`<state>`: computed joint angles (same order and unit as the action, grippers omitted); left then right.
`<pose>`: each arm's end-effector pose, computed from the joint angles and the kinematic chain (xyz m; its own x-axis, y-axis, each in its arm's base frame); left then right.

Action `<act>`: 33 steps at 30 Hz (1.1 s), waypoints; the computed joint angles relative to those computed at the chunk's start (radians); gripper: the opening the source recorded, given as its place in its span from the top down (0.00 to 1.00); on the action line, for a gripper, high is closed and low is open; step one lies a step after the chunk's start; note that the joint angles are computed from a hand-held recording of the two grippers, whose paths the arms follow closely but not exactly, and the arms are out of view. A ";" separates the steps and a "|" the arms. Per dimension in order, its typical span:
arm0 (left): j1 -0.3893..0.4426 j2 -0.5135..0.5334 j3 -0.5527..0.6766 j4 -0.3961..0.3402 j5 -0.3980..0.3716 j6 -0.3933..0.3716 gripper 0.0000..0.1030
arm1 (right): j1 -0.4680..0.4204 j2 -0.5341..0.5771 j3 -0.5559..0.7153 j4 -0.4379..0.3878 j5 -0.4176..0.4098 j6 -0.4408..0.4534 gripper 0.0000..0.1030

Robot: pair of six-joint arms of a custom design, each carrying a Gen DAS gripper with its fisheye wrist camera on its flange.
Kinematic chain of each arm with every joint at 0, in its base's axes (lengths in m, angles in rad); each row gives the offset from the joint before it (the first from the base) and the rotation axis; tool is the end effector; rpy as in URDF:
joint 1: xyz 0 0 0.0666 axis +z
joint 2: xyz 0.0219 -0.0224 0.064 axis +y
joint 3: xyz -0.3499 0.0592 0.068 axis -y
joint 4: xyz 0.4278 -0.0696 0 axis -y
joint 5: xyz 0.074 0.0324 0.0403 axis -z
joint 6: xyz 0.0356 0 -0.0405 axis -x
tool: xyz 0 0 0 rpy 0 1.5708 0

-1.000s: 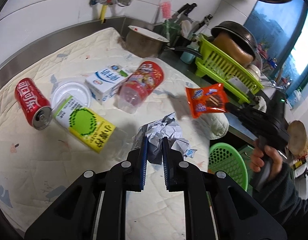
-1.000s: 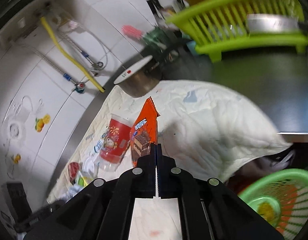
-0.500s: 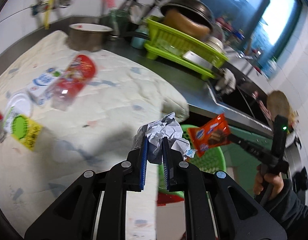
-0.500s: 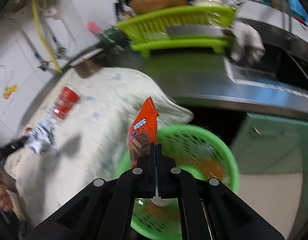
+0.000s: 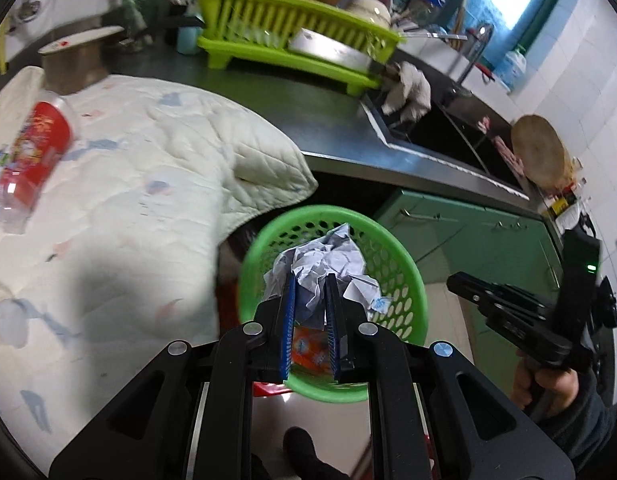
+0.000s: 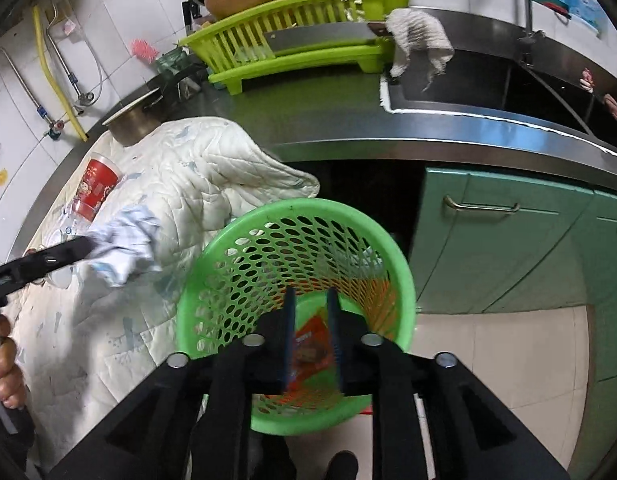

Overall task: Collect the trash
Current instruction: 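Drop the snack packet into the green basket with the right gripper while the left drops the crumpled paper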

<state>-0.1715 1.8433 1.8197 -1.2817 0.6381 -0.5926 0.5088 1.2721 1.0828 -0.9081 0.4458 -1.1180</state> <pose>0.6230 -0.1298 0.3401 -0.6261 0.5637 -0.5387 0.7725 0.5424 -0.3302 0.4027 0.2066 0.3100 -0.5809 0.6050 -0.5445 0.5818 0.7765 0.2421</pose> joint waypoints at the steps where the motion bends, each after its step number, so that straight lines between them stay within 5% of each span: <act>1: -0.010 0.005 -0.002 -0.003 -0.008 0.001 0.87 | 0.004 -0.008 -0.002 -0.005 0.006 -0.005 0.77; 5: -0.043 0.022 -0.007 -0.011 -0.031 0.003 0.87 | 0.032 -0.043 -0.010 -0.032 0.053 -0.030 0.60; 14: -0.083 0.014 -0.046 -0.023 -0.041 -0.005 0.83 | 0.076 -0.084 -0.007 -0.076 0.114 -0.058 0.49; 20: -0.074 0.000 -0.048 -0.033 -0.006 -0.011 0.64 | 0.088 -0.091 0.003 -0.072 0.141 -0.041 0.43; 33: 0.028 -0.041 -0.022 0.026 -0.014 0.072 0.50 | 0.098 -0.030 0.090 -0.033 0.166 0.085 0.21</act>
